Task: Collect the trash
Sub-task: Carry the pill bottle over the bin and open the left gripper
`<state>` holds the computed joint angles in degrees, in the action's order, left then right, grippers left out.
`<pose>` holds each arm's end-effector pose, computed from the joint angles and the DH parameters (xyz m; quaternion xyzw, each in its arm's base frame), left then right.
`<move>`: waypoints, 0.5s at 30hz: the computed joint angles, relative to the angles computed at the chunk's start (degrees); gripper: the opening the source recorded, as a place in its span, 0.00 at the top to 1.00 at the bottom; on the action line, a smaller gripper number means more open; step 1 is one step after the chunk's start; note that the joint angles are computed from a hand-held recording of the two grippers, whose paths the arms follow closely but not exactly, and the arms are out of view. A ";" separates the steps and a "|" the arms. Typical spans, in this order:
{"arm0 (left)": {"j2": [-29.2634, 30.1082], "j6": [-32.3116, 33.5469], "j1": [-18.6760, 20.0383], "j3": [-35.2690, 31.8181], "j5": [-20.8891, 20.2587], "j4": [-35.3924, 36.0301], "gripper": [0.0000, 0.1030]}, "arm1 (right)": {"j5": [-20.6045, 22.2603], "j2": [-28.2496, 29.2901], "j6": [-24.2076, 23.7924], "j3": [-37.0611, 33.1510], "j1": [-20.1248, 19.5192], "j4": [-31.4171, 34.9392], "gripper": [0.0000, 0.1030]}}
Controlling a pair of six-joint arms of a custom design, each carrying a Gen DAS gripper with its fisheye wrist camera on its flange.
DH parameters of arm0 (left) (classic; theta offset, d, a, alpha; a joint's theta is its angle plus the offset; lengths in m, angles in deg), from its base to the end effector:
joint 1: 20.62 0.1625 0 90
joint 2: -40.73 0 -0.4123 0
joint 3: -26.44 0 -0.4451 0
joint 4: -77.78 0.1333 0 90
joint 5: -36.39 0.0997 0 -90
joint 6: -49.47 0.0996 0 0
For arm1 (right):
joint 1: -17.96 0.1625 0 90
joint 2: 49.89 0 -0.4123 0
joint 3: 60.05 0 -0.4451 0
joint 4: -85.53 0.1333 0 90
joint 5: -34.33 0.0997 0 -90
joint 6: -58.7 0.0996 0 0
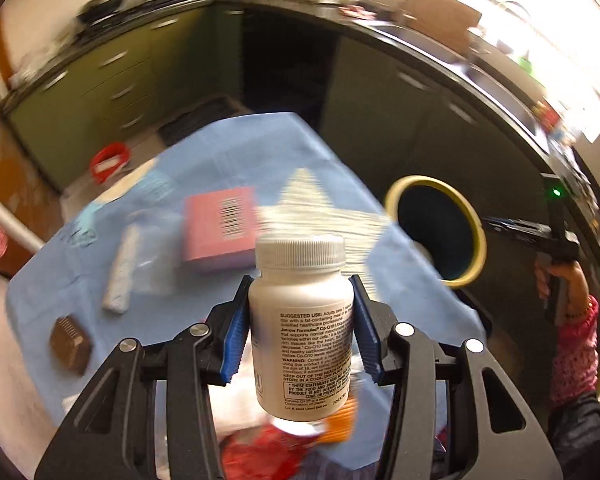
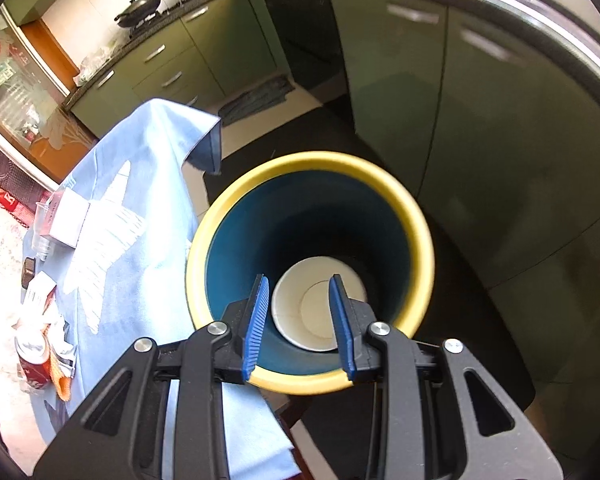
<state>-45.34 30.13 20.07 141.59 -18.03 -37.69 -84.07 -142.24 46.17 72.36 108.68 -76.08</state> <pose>-0.2633 -0.4786 0.2704 0.2554 0.9169 -0.1474 0.2691 0.0916 -0.4535 0.2655 0.0414 -0.9344 0.2379 0.2619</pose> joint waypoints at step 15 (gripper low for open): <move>36.65 10.73 -1.54 -17.96 -12.26 -11.46 0.54 | 4.52 -18.03 -5.05 9.74 -7.96 -0.95 0.66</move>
